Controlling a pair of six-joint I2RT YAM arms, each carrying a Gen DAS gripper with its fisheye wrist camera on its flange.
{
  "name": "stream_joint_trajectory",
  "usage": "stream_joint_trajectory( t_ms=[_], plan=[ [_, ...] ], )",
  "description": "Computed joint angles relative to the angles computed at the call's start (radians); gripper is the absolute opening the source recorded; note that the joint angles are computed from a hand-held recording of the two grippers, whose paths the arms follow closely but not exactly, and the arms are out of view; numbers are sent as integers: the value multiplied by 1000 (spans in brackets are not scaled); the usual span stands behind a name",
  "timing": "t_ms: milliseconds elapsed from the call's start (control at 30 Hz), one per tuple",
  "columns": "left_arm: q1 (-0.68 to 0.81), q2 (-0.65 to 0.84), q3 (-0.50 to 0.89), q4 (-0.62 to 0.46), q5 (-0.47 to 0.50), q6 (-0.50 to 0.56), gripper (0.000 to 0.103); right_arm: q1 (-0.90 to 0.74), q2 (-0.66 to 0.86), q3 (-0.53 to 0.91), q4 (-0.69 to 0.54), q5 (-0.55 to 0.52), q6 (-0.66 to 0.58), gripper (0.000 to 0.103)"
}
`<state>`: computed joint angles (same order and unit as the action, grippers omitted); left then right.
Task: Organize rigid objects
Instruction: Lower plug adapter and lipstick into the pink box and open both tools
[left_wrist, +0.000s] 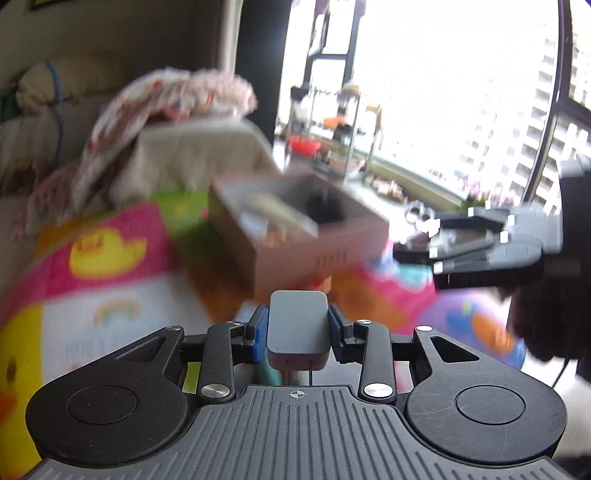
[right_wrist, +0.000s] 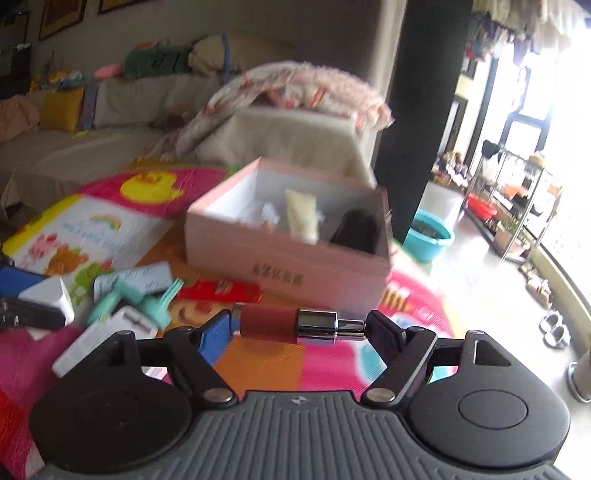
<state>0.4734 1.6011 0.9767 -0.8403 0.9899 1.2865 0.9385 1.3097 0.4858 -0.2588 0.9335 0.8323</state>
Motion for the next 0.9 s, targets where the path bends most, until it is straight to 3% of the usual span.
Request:
stream_joint_trajectory(
  t_ms=[100, 200, 333, 533, 667, 733, 900],
  plan=[
    [-167, -8, 83, 122, 61, -299, 37, -87, -89, -3, 54, 34, -110, 79],
    [-346, -13, 103, 400, -4, -644, 37, -188, -126, -6, 201, 15, -276, 79],
    [-503, 118, 240, 481, -104, -877, 37, -300, -43, 36, 346, -45, -424, 79],
    [-581, 280, 324, 608, -215, -1010, 37, -473, 83, 95, 427, -187, -471, 79],
    [-607, 399, 456, 478, -262, -1009, 36, -567, 169, 146, 475, -318, -496, 79],
    [-615, 418, 459, 486, -300, -1001, 36, -603, 223, 192, 446, -412, -490, 79],
    [-568, 378, 386, 535, -254, -979, 36, -564, 233, 155, 476, -392, -407, 83]
  ],
)
